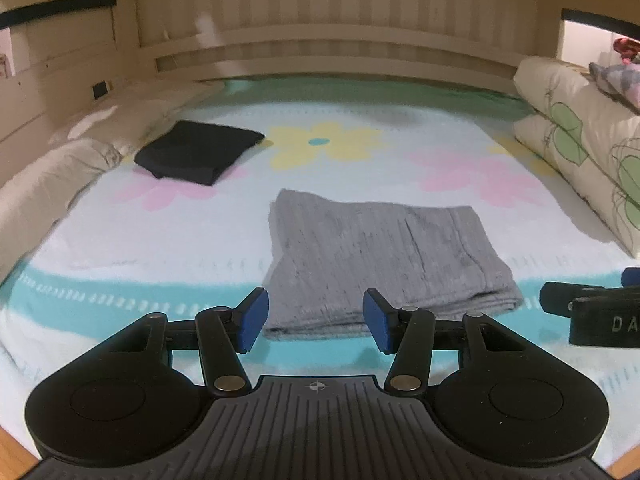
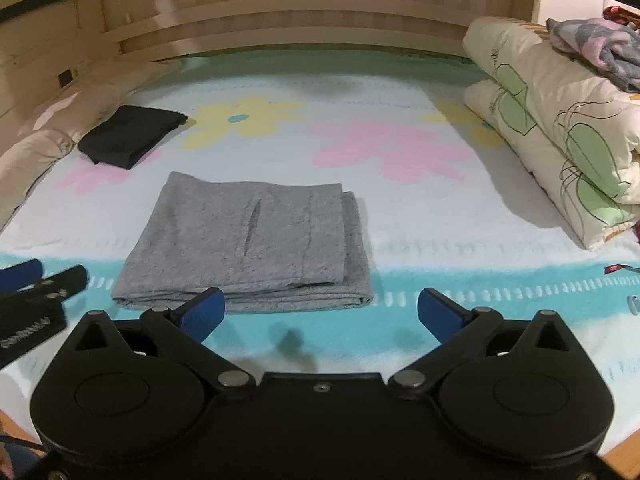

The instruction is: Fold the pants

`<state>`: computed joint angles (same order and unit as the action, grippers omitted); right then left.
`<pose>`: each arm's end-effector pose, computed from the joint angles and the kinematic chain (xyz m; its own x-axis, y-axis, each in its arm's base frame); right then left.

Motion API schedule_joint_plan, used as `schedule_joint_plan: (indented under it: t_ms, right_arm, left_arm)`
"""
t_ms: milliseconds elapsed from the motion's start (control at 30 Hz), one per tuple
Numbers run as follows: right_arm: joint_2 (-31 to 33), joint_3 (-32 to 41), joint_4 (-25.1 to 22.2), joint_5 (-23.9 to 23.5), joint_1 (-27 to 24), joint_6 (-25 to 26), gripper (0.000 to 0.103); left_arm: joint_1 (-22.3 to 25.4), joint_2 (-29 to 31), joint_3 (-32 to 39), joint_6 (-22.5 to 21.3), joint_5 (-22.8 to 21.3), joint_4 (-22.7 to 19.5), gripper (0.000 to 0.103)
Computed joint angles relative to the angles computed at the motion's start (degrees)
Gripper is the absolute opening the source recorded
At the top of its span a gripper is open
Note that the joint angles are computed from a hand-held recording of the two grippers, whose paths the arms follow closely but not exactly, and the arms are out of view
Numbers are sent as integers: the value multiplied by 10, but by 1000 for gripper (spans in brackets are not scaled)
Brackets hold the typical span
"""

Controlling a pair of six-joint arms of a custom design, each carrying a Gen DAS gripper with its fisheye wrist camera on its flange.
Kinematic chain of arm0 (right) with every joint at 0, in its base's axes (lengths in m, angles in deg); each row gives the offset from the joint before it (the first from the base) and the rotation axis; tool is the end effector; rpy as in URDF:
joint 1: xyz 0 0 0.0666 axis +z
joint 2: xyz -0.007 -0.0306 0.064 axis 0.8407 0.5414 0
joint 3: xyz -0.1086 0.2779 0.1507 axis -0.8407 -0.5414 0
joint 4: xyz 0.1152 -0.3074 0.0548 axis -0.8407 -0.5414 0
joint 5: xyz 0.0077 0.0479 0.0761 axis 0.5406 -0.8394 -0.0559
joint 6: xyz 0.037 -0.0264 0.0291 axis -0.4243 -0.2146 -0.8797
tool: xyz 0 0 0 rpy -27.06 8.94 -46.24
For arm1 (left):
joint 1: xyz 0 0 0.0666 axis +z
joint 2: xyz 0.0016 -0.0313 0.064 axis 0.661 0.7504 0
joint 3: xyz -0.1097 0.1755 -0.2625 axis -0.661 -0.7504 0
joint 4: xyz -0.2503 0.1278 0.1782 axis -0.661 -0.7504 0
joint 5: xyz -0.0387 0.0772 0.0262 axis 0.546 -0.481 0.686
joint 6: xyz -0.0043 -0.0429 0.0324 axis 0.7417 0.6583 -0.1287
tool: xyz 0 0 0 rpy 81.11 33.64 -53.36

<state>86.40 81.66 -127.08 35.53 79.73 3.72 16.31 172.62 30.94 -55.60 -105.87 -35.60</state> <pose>0.5149 0.2080 0.3825 -0.6906 -0.1255 -0.7123 -0.1956 0.9805 0.0169 0.5364 -0.2341 0.3717 -0.6180 -0.0845 -0.7816 -0.1497 0.9887 0.0114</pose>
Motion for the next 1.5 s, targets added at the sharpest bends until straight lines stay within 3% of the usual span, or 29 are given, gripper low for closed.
schedule_joint_plan:
  t_ms: [167, 300, 700, 933, 1500]
  right_arm:
    - [2, -4, 7, 18, 10, 22, 102]
    - [-4, -12, 20, 35, 17, 32, 102]
    - [18, 20, -36, 29, 18, -5, 102]
    - [24, 19, -35, 99, 36, 22, 102]
    - [43, 59, -89, 18, 13, -53, 102]
  left_arm:
    - [-1, 11, 9, 3, -8, -9, 51]
    - [2, 7, 4, 10, 12, -12, 51]
    - [0, 11, 7, 8, 7, -27, 51]
    - [2, 13, 12, 8, 14, -32, 51]
    - [3, 9, 5, 6, 17, -33, 51]
